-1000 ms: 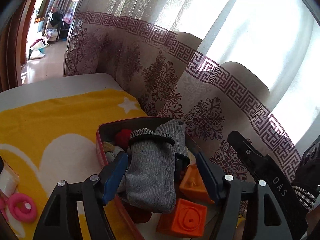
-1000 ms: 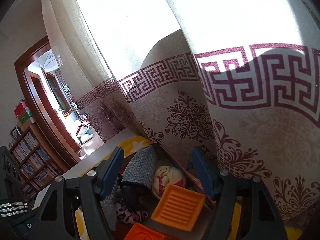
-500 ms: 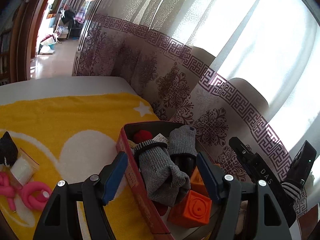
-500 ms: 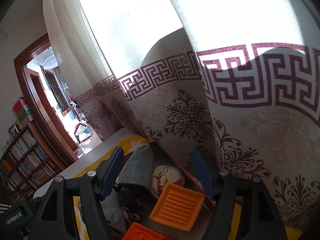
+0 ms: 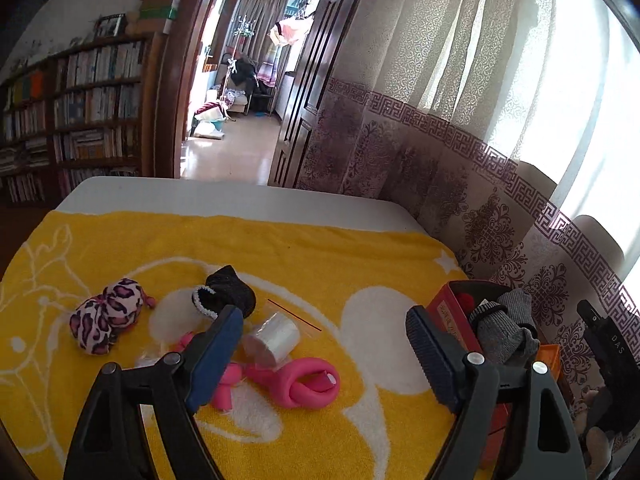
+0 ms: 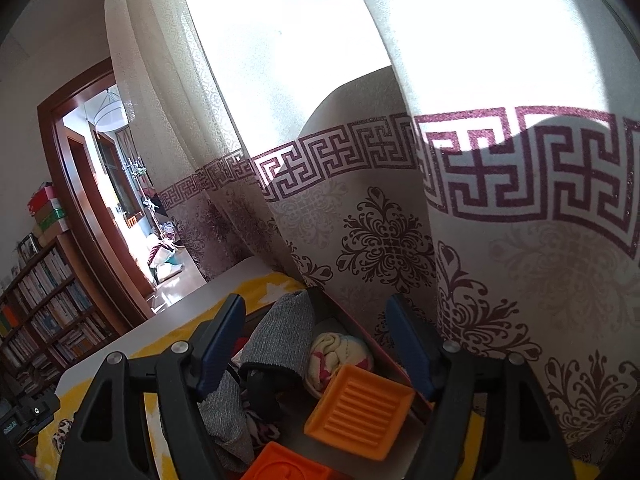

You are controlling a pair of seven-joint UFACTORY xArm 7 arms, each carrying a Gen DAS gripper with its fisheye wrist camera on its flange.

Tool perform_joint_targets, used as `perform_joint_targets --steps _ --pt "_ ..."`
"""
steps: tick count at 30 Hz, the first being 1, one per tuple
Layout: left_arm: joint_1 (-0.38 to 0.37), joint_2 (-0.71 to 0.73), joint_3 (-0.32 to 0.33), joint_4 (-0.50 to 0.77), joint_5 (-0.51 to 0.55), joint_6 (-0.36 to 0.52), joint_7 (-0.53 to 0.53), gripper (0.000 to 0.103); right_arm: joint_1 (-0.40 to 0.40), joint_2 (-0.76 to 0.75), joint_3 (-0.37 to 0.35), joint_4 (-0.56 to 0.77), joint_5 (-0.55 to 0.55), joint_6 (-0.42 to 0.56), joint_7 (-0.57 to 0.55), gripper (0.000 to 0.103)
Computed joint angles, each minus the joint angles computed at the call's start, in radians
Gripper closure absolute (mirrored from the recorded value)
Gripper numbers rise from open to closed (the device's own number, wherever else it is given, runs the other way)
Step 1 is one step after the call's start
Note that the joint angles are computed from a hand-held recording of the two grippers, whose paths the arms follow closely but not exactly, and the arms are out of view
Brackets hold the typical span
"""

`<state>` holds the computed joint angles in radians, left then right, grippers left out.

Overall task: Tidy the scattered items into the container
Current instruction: 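Carry both grey socks into the red tin and open both grippers, then move both grippers back over the remaining items on the towel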

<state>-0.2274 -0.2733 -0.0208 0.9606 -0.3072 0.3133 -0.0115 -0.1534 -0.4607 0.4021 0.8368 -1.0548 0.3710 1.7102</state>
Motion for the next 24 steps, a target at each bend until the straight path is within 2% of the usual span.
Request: perform_joint_targets --steps 8,14,19,22,24 --pt "0.132 -0.071 -0.015 -0.101 0.173 0.01 -0.093 0.018 0.012 -0.002 0.041 0.016 -0.086 0.077 0.031 0.025" --pt "0.194 -0.128 -0.041 -0.169 0.286 0.003 -0.152 0.018 0.053 0.014 0.072 0.039 -0.212 0.184 0.074 0.024" --pt "0.204 -0.155 -0.037 -0.2 0.326 0.006 -0.163 0.018 0.102 0.056 0.111 0.081 -0.302 0.306 0.061 0.024" --pt "0.203 -0.159 -0.037 -0.206 0.341 0.015 -0.159 0.018 0.151 0.059 0.092 0.101 -0.314 0.307 0.053 0.024" --pt "0.207 -0.16 -0.044 -0.209 0.354 0.019 -0.162 0.018 0.193 0.062 0.067 0.12 -0.308 0.272 0.042 0.022"
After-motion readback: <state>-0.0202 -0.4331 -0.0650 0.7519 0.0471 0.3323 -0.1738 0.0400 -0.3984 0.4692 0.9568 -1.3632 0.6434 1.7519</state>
